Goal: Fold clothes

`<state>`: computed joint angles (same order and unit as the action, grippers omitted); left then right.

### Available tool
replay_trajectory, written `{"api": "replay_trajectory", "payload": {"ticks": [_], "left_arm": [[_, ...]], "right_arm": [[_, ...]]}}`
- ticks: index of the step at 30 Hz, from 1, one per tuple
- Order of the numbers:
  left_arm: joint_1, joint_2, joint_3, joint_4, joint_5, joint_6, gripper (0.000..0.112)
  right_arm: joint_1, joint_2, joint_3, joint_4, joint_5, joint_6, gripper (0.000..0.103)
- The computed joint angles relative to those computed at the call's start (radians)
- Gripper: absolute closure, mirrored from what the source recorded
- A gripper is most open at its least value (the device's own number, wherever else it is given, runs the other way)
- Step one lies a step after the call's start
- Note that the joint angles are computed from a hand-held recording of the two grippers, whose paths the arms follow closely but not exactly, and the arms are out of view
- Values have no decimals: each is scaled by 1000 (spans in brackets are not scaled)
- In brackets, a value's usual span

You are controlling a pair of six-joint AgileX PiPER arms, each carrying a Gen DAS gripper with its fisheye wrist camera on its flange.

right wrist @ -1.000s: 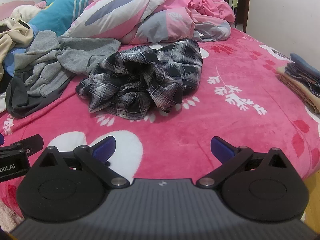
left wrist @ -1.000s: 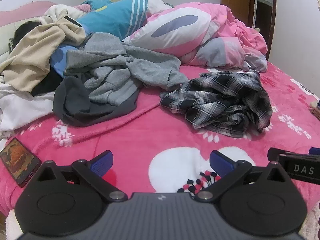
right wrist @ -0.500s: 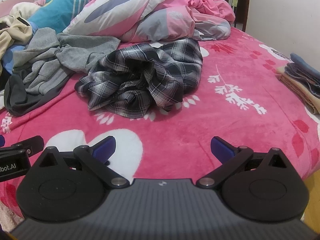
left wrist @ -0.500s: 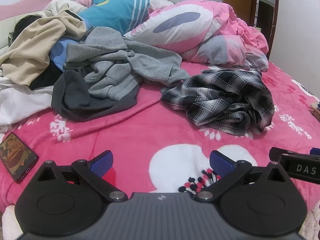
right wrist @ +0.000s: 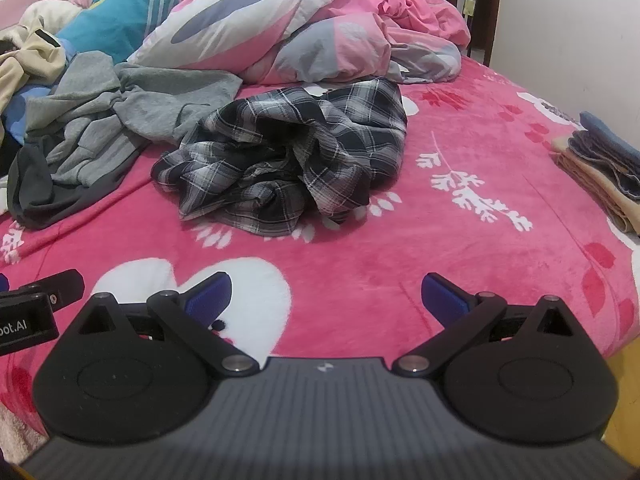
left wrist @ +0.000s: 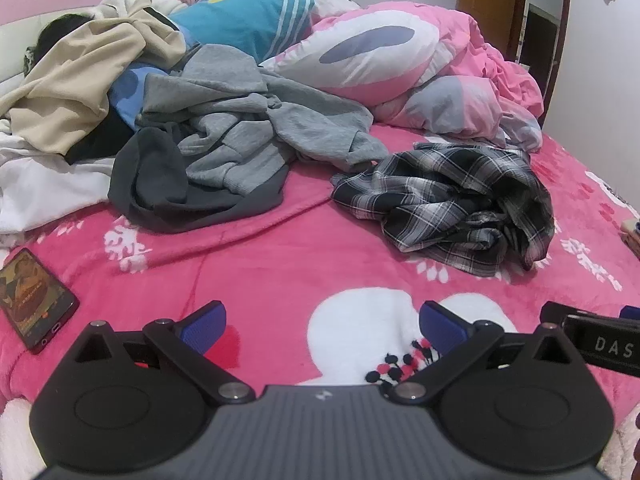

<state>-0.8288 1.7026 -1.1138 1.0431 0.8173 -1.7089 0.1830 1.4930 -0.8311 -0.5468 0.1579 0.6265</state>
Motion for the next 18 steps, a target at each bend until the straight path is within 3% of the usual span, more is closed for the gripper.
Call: {"api": "replay_trajectory", "payload": {"ticks": [13,18], "left_arm": [[7,-29,40,17,-20,-48,9],[16,-38,84,78,-59,-155,9]], "right_arm": [[27,-21,15,-140,12,157,1],[-16,-25,58,-154,-68,170,1]]}}
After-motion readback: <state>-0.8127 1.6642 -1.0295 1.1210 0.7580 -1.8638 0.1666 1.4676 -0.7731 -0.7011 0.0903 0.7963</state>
